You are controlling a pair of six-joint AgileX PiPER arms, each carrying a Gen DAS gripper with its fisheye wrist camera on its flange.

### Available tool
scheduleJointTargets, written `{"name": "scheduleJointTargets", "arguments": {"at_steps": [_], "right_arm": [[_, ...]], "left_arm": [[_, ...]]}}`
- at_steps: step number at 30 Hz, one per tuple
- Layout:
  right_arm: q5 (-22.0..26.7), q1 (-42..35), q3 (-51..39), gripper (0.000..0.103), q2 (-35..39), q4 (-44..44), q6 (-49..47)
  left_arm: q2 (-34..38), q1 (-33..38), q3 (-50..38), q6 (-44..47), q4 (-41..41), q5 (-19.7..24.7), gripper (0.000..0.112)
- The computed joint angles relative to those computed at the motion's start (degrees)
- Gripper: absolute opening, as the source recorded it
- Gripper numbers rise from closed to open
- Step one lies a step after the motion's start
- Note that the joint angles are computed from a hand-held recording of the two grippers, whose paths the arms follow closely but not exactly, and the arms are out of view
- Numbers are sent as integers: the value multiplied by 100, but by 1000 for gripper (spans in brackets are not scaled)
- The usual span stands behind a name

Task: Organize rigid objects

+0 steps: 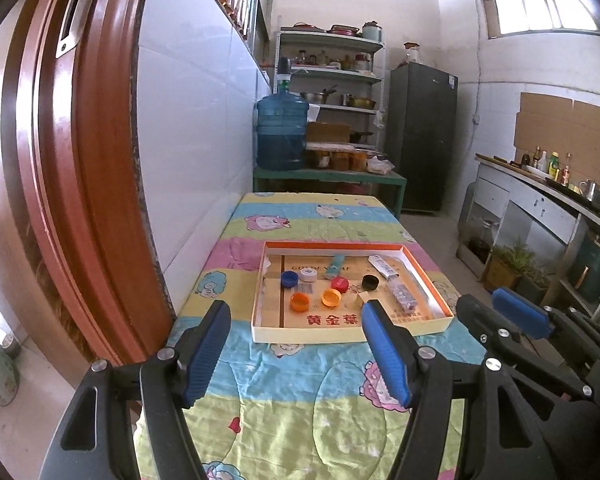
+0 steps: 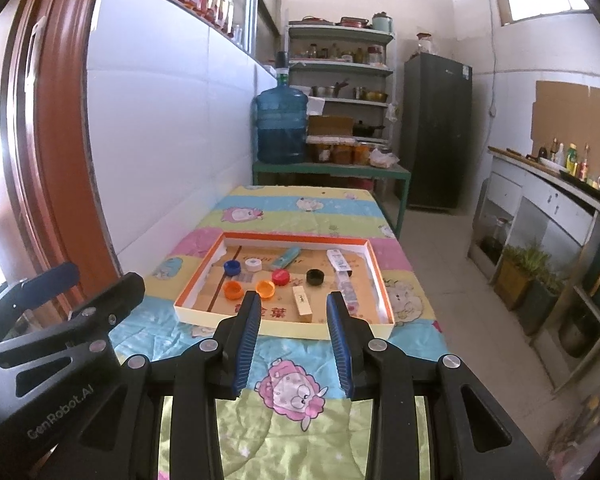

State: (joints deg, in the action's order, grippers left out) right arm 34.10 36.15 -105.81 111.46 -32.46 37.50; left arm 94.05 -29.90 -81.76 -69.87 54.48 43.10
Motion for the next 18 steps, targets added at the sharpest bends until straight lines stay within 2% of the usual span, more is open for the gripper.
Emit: {"name": "scheduleJointTargets", "arguments": {"at_steps": [18], "right_arm": [[96,-34,-250,35,186,206,-201]], "left_arm": [[60,17,-51,60,-34,52,68]]}}
